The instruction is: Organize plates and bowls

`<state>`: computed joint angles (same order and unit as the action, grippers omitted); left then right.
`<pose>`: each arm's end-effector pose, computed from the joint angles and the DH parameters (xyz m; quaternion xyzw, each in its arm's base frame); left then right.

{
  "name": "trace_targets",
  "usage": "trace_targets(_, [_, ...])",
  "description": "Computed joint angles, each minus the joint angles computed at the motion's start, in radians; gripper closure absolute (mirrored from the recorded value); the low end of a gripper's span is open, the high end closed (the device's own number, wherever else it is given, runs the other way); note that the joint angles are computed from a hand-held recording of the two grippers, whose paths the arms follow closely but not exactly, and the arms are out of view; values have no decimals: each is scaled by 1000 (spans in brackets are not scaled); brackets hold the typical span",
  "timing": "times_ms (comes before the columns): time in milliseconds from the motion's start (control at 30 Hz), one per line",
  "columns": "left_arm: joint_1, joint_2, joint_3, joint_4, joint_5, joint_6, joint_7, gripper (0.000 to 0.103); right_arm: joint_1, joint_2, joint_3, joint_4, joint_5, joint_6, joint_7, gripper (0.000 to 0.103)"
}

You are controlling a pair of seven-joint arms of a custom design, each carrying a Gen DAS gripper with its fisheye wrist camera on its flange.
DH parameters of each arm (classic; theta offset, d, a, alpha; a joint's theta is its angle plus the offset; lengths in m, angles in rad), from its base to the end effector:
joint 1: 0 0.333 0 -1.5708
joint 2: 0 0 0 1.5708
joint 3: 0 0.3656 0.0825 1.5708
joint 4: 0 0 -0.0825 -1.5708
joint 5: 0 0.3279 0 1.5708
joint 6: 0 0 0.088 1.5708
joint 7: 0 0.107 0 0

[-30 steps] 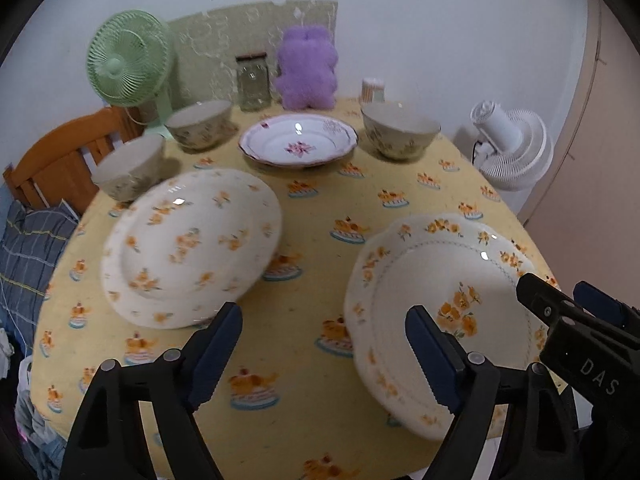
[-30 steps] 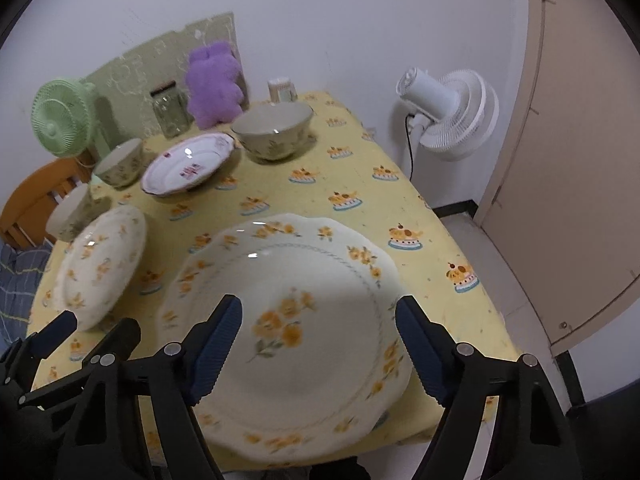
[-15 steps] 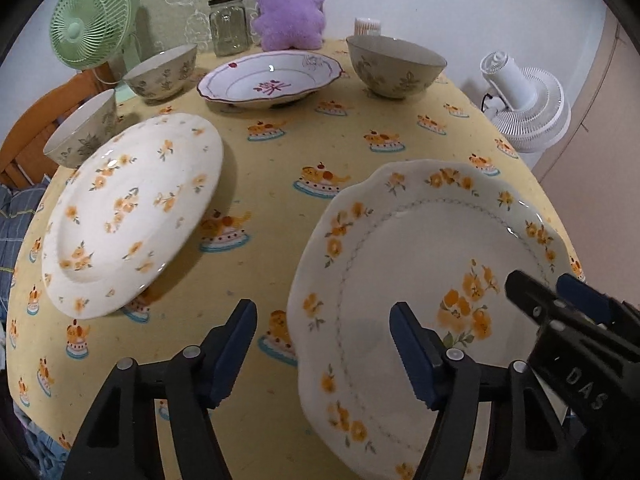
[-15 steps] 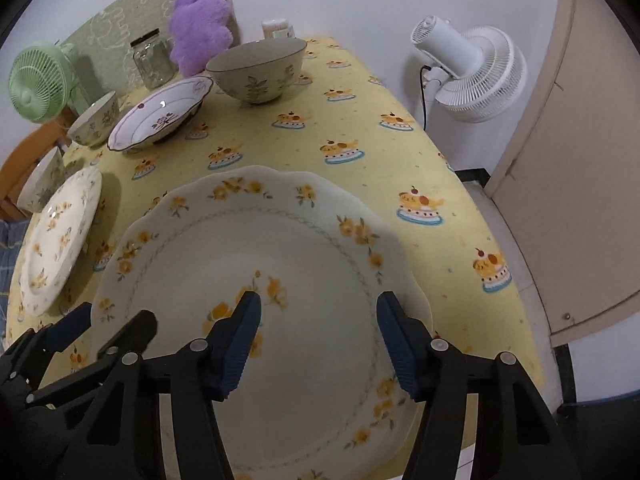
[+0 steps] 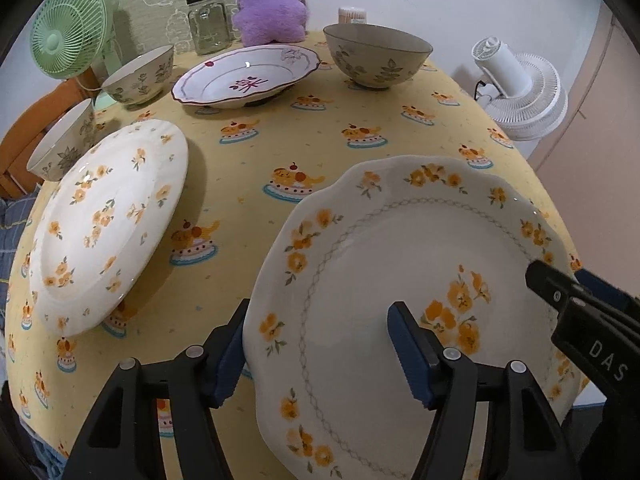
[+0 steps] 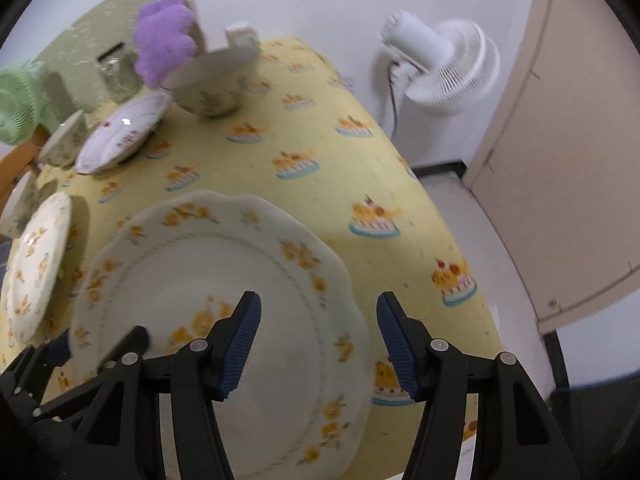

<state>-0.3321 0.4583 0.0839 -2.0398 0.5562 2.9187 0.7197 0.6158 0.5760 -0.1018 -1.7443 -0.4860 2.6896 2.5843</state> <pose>0.5864 -0.1884 0.3438 -0.7098 0.6632 -0.1610 0.1744 0.5804 0.3597 0.3616 -0.6609 0.7100 -0.1720 0.1716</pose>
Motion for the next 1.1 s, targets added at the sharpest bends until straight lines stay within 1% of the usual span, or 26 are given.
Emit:
trace_targets(67, [1,4,-2,6,-5,-6,2,36,-20,6,19,-1,29,-13,-20,39])
trace_targets(133, [-3,6,2,10,-3,-11,-2,35,-32,12,33,-2,49,-6,-42,40])
trace_targets(167, [-3,7,1,12,-4,-13,-3,35,-38,17,41,2,59,-3,-61,44])
trace_targets(200, [-4,8,2,16,-3,-17,-4,35,-46,23,53,9,73,0,-85,45])
trace_targets(267, [-8,11,6,26,-2,-35,-13,34,-32,42,46,54,85,-49,-108,44])
trace_targets(300, [-9,13,8,31,-2,-44,-22,34,-35,49,51,71,99,-65,-119,44])
trace_targets(367, [-9,14,16,42,-2,-60,-49,34,-55,63,71,96,135,-59,-152,44])
trace_targets(467, [-17,21,36,71,19,-101,-104,34,-62,100,89,163,161,-73,-230,44])
trace_targets(533, [-5,28,28,89,27,-120,-121,35,-63,117,93,193,181,-76,-267,44])
trace_targets(767, [22,62,12,159,54,-179,-174,35,-77,209,104,359,261,-133,-382,44])
trace_targets(967, [49,86,-5,202,47,-199,-187,35,-80,274,108,478,309,-165,-458,44])
trace_targets(1100, [59,86,-17,202,30,-200,-188,35,-84,278,106,481,330,-155,-484,44])
